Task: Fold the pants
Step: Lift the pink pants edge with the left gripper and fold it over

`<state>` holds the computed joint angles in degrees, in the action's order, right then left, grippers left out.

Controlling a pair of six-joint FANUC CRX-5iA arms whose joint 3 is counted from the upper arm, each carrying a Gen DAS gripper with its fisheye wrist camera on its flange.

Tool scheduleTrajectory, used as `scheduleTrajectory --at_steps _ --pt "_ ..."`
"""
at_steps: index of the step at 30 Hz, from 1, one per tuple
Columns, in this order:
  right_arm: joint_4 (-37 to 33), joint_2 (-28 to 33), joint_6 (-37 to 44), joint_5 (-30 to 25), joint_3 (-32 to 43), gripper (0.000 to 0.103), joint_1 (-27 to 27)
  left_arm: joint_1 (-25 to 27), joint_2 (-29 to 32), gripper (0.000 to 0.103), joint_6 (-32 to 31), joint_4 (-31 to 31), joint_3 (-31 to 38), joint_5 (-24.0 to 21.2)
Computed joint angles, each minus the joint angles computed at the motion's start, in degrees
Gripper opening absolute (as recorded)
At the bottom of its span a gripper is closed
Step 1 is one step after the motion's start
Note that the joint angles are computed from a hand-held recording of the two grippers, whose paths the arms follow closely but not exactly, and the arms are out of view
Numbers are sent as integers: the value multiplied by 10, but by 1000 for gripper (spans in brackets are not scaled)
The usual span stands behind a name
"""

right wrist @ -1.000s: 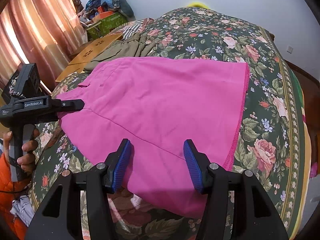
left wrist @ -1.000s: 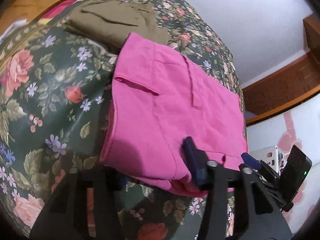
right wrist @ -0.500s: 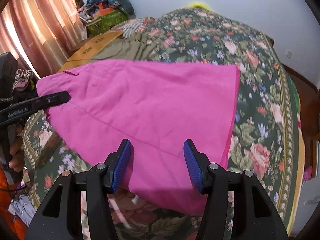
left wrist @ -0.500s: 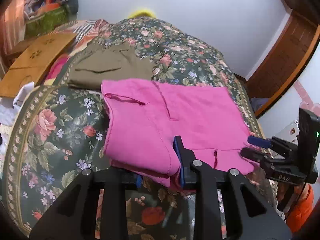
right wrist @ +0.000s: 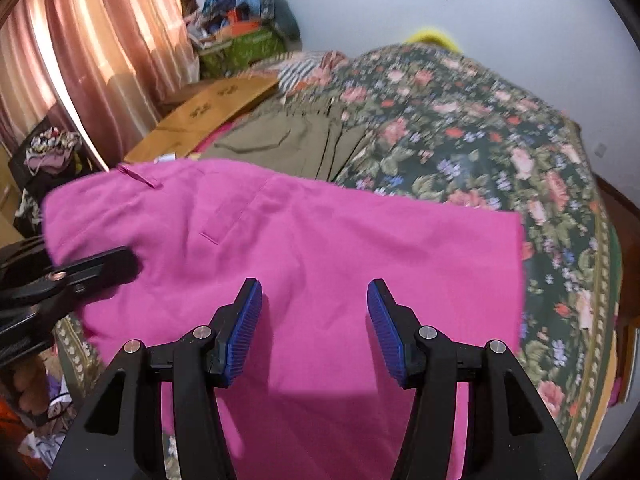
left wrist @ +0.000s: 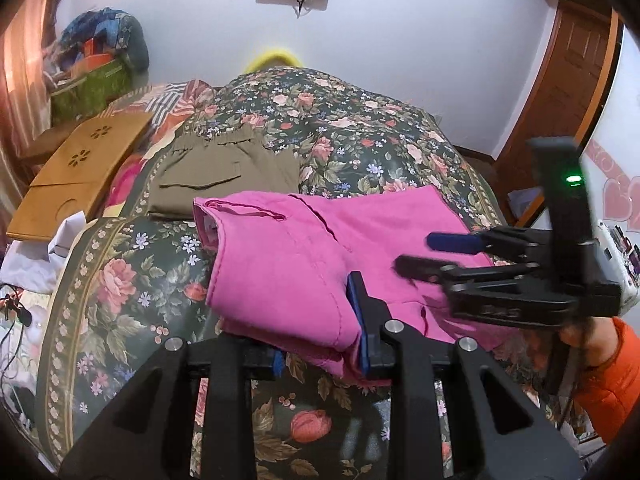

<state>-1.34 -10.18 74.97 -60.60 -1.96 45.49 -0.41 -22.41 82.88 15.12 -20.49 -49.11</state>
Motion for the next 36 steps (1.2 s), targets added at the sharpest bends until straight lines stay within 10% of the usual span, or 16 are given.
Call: scheduleTrajectory --at_steps 16,36 --pt "-122 53 102 -87 68 51 -36 -51 12 24 -10 -35 36 32" --pt "-76 -91 11 -49 -55 51 -59 -108 36 23 14 -105 97 16"
